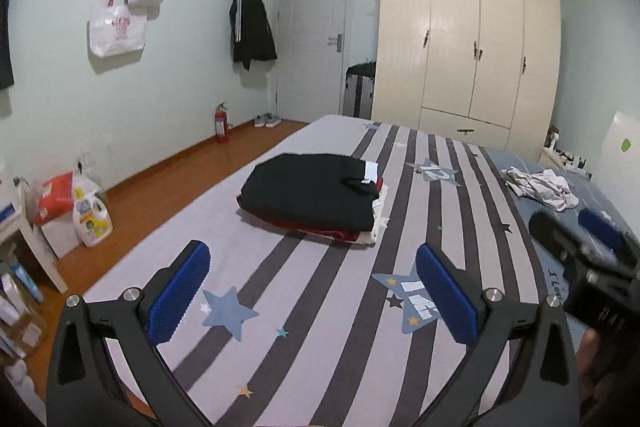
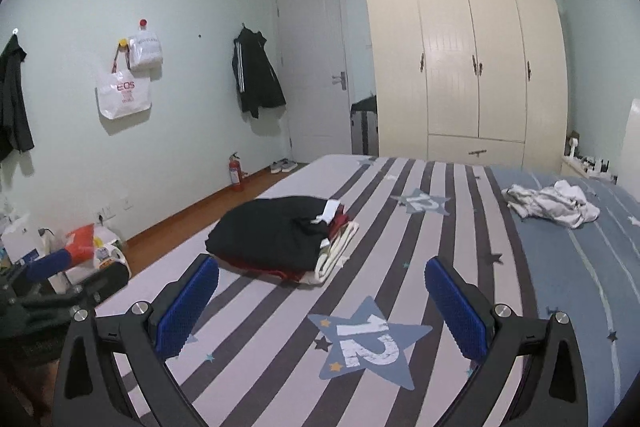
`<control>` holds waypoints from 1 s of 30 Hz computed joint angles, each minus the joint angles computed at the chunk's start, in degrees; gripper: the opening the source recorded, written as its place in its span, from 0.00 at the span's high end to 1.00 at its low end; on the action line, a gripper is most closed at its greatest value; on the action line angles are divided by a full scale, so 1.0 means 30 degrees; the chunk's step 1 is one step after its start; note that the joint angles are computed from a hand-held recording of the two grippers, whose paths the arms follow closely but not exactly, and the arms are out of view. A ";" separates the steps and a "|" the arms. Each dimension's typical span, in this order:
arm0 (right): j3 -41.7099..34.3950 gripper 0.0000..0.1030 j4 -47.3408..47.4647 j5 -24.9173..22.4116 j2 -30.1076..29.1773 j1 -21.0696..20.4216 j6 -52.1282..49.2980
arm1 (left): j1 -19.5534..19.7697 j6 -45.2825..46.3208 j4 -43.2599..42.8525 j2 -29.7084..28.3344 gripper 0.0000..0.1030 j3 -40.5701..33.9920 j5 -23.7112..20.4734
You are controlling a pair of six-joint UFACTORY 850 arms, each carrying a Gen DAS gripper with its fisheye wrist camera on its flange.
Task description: Fold clothes
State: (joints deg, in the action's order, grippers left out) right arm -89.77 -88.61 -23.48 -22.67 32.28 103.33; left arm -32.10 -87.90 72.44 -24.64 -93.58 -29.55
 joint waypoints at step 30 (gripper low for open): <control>-0.6029 0.01 0.1512 -0.2731 -0.4154 0.0710 -0.2282 | 0.2364 0.3502 -0.2820 -0.1963 0.01 -0.2718 0.3284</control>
State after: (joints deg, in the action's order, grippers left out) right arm -107.85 -84.07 -31.67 -35.13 34.41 96.48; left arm -25.01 -77.39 63.98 -30.53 -101.74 -19.70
